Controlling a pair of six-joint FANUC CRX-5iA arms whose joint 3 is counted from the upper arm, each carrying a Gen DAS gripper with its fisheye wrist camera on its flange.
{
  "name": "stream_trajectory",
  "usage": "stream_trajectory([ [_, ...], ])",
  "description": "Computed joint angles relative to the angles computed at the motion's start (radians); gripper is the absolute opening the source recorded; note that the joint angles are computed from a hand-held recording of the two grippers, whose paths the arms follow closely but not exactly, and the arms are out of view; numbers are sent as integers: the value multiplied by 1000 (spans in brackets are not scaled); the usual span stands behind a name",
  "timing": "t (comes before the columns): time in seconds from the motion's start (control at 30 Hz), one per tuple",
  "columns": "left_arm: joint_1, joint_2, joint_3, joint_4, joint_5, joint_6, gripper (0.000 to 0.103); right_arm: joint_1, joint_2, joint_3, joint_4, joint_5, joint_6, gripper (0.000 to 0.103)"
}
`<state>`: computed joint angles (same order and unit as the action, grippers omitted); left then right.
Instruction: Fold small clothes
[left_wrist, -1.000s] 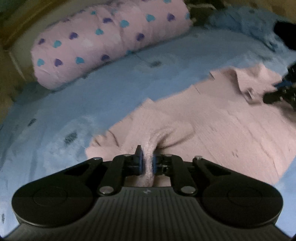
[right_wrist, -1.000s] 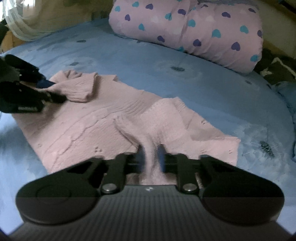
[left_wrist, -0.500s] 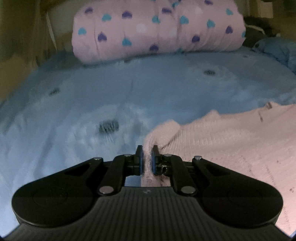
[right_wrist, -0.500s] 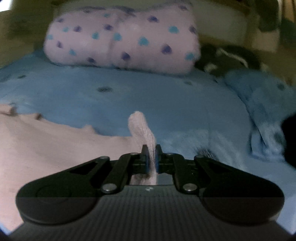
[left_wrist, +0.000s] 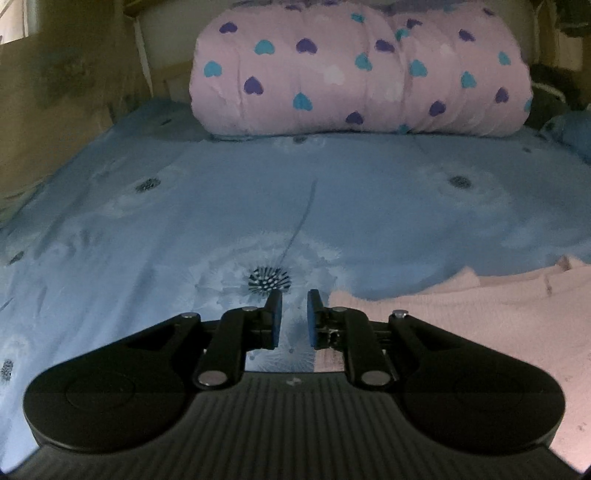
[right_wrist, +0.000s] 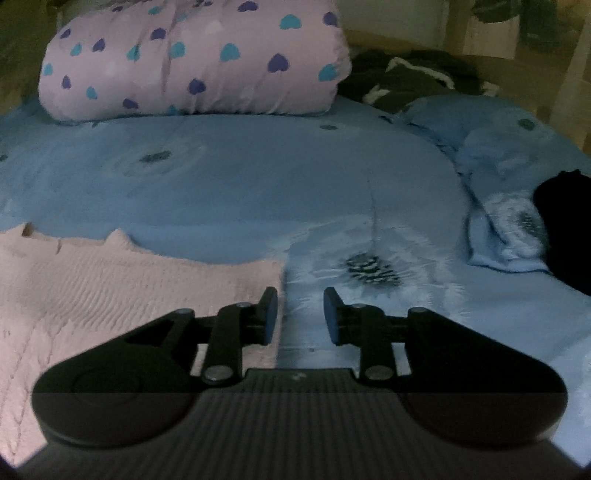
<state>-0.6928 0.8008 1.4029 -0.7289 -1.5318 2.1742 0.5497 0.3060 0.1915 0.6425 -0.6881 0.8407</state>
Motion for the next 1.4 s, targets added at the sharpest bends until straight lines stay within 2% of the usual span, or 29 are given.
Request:
stream_trajectory([
  [0.1,-7,-64,-97,62,58,-2,18,1,-26,-34,45,2,-23,30],
  [0.3,-45,-64,-86,144,26,-88,19,24,-112,-109,21,37,10,30],
  [0.43,-46,-92,-155,223,49,-51,25,55,-188,-185,2,78,24,30],
  [0.53,-51,-97,-195,227,43,-32,27,74,-231,-234,-15,122,36,30],
  [0.7,-51,-120,-282,200,98,48,31,95,-208,-218,-71,80,86,30],
  [0.77,-57,-103,-251,186,74,56,31,95,-188,-227,-39,70,29,37],
  [0.83,-66,-78,-196,169,35,50,32,86,-188,-273,63,104,-108,58],
  [0.87,-71,-65,-163,163,13,43,32,84,-187,-280,90,101,-149,61],
  [1.0,-98,-60,-114,147,-37,39,52,78,-210,-277,44,98,-199,61],
  [1.13,-133,-97,-136,128,-56,89,67,88,-260,-328,111,107,-290,61],
  [1.4,-209,-123,-112,61,-150,125,78,140,-374,-395,117,84,-420,62],
])
